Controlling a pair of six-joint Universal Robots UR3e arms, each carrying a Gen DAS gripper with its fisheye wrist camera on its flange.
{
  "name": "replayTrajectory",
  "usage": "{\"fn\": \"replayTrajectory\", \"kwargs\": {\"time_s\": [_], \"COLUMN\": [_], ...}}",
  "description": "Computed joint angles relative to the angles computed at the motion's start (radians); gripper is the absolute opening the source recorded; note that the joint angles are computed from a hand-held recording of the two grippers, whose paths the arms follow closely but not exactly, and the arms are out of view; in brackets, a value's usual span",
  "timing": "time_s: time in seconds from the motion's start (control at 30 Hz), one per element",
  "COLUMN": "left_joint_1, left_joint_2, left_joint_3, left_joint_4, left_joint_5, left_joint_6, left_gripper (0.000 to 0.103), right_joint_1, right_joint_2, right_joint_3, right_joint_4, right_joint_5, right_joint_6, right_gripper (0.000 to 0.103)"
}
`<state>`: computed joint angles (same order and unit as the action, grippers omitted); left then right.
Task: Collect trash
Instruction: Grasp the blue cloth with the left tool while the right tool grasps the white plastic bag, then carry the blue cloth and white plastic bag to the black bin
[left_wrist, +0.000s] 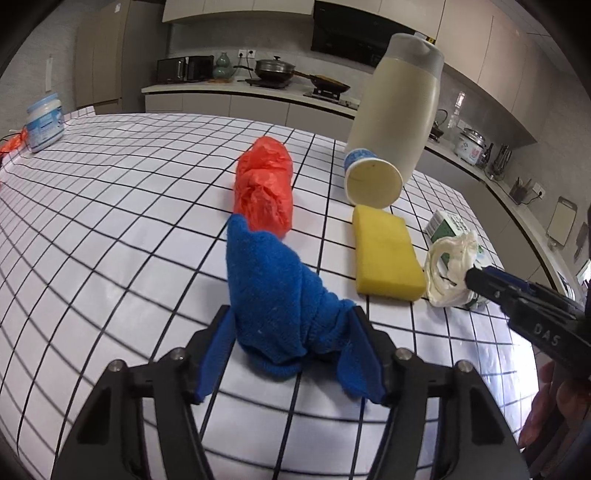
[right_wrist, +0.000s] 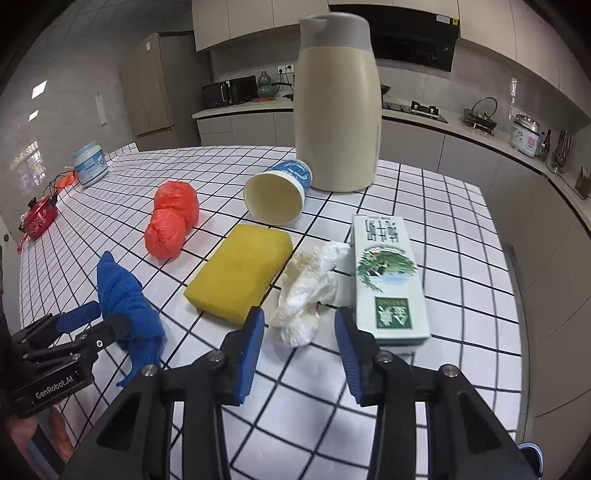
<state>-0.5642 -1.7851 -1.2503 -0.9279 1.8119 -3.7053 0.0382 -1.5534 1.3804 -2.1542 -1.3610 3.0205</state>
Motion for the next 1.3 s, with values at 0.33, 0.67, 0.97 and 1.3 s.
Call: {"fn": "replayTrajectory", "kwargs": {"time_s": [0.33, 0.67, 0.97, 1.3], "left_joint_1": [0.062, 0.024, -0.087, -0.182], "left_joint_2": [-0.007, 0.003, -0.084, -0.185], "left_joint_3": [-0.007, 0.043, 0.230, 0.314], "left_joint_4": [0.075, 0.068, -0.022, -0.049], "left_joint_5": [-0.106, -0.065, 0.003, -0.016], "left_joint_6": [0.066, 0.083, 0.084, 0.039], "left_gripper": [0.036, 0.027, 0.016, 0.007], "right_joint_1": [0.039, -0.034, -0.177, -0.490], "right_joint_2": [0.170, 0.060, -0.152, -0.431], "right_joint_3": [-0.106, -0.047, 0.068, 0.232], "right_joint_4": [0.007, 0.001, 0.057, 0.282], "right_joint_5": [-0.006, 0.082, 0.177, 0.337], "right_joint_6": [0.042, 0.023, -0.045, -0.249], "right_gripper": [0.019, 0.018, 0.018, 0.018]}}
